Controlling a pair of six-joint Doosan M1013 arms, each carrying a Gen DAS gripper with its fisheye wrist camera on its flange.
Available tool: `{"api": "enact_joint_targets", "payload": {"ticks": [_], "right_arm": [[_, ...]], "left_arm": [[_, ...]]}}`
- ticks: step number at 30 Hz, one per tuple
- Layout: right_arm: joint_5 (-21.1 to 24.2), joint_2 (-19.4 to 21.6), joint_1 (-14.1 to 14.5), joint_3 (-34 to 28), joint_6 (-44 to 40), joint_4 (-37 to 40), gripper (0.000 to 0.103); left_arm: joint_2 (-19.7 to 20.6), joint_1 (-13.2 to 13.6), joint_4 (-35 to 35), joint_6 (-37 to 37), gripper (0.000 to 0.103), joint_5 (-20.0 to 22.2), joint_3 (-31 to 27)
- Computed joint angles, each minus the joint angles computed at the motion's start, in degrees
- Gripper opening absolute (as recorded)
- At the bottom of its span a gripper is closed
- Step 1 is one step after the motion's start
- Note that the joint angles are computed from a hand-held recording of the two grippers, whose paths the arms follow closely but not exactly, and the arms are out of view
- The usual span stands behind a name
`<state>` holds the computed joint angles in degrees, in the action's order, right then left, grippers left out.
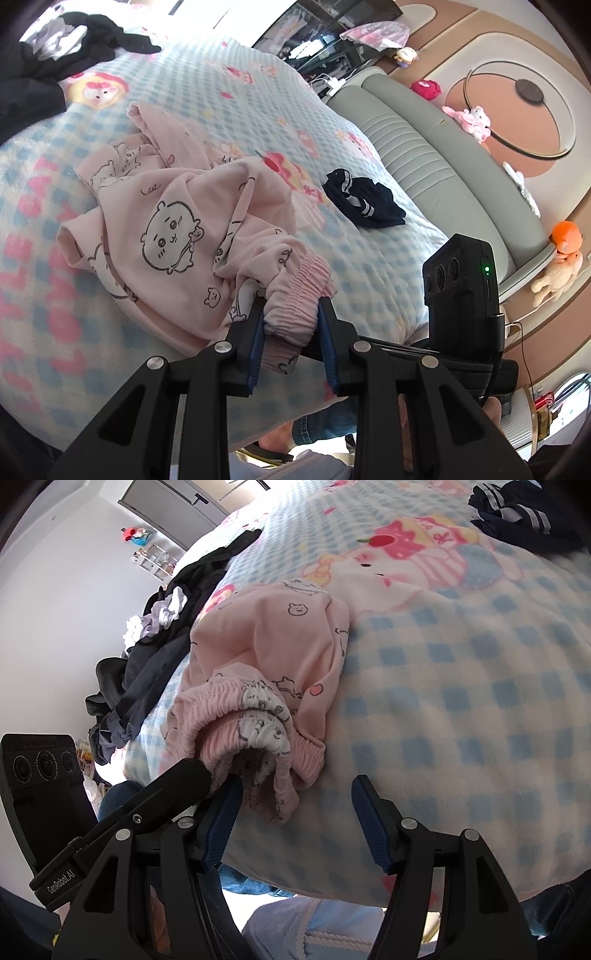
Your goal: Fold clothes
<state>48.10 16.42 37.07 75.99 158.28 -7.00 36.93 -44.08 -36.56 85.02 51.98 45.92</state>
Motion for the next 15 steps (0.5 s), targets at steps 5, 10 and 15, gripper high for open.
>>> {"api": "enact_joint_targets", "payload": {"ticks": [5, 10, 15], "right_arm": [[-1.52, 0.02, 0.27, -0.24, -1.12, -0.9, 0.045], [4.46, 1.04, 1.12, -2.55, -0.84, -4.86, 0.041], [9.64, 1.72, 1.79, -3.78, 0.39, -8.32, 0.038]], "left_arm": [[-2.13, -1.52, 8.49, -0.82, 0.026, -4.95, 2.13], [-3.51, -2.19, 14.21, -2.3, 0.025, -7.59, 3.26], [-3.91, -1.8, 12.6, -2.03, 0.022, -7.94, 3.21]]}}
